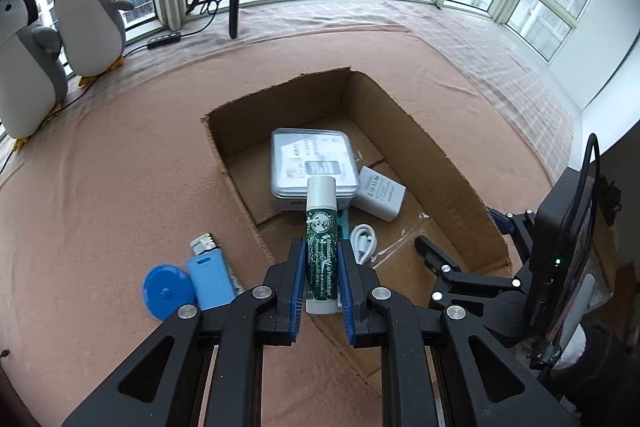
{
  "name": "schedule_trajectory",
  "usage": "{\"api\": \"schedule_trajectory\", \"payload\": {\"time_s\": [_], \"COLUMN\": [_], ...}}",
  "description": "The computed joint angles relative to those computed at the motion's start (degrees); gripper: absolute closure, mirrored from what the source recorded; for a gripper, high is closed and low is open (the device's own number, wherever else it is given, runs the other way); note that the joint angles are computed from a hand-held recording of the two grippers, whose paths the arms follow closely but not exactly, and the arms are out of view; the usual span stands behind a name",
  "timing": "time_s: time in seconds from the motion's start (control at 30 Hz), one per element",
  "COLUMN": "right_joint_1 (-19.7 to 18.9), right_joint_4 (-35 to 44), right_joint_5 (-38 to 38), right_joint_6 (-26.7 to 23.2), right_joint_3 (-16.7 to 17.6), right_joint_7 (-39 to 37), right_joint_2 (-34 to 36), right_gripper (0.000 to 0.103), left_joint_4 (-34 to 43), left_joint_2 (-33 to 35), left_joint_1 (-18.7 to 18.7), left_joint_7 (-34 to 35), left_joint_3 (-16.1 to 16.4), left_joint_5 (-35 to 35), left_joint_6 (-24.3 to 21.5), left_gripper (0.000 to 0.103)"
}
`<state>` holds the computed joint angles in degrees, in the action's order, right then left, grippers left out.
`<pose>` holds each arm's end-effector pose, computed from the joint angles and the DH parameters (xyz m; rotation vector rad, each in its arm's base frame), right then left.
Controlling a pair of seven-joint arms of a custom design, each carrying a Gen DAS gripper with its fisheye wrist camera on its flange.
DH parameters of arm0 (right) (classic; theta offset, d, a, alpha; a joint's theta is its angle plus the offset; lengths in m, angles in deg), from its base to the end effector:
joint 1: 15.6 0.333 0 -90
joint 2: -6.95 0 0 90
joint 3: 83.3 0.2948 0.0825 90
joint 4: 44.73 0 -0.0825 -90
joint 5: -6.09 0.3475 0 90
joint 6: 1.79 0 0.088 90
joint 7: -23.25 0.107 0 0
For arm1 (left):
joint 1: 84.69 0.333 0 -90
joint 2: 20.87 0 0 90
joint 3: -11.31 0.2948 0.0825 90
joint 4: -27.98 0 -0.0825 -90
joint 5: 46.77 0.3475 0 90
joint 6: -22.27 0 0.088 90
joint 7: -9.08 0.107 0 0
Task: Organize rigid objects
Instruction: 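Lift the glue stick with the left gripper, lower it into the box, release, then move the left gripper back to the blue round tape measure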
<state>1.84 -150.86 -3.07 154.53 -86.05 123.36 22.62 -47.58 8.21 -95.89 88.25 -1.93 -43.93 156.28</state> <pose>0.6079 0.1682 0.4430 -2.0545 1.6588 -0.5768 0.6525 -0.2535 0.4993 -1.8079 2.2206 -0.7228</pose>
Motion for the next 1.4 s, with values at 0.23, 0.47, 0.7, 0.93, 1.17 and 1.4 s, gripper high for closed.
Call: {"api": "schedule_trajectory", "payload": {"time_s": [0.23, 0.47, 0.7, 0.93, 1.17, 1.4], "right_joint_1": [0.1, 0.1, 0.1, 0.3, 0.3, 0.3], "right_joint_4": [0.3, 0.4, 0.5, 0.7, 0.8, 0.9], "right_joint_5": [0.2, 0.5, 0.7, 0.7, 0.6, 0.5], "right_joint_6": [-0.1, -0.2, -0.2, -0.3, -0.3, -0.3], "right_joint_3": [0.0, 0.1, 0.1, 0.1, 0.1, 0.0], "right_joint_7": [0.1, 0.0, -0.1, 0.2, 0.2, 0.3], "right_joint_2": [0.1, 0.2, 0.2, 0.4, 0.5, 0.6], "right_gripper": [0.027, 0.027, 0.027, 0.027, 0.027, 0.027], "left_joint_4": [5.3, 7.4, 9.4, 8.0, 6.5, 3.0], "left_joint_2": [4.1, 5.7, 6.8, 5.8, 4.7, 2.0], "left_joint_1": [-2.5, -3.5, -3.5, -3.3, -2.9, -1.5], "left_joint_7": [0.6, 0.5, 0.8, 1.1, 1.1, 1.3], "left_joint_3": [-0.6, -0.5, -0.4, -0.5, -0.6, -0.8], "left_joint_5": [0.6, 0.7, 0.4, 0.2, -0.2, -1.3], "left_joint_6": [-3.2, -4.8, -6.0, -5.6, -5.2, -3.3], "left_gripper": [0.086, 0.086, 0.069, 0.068, 0.068, 0.056]}}
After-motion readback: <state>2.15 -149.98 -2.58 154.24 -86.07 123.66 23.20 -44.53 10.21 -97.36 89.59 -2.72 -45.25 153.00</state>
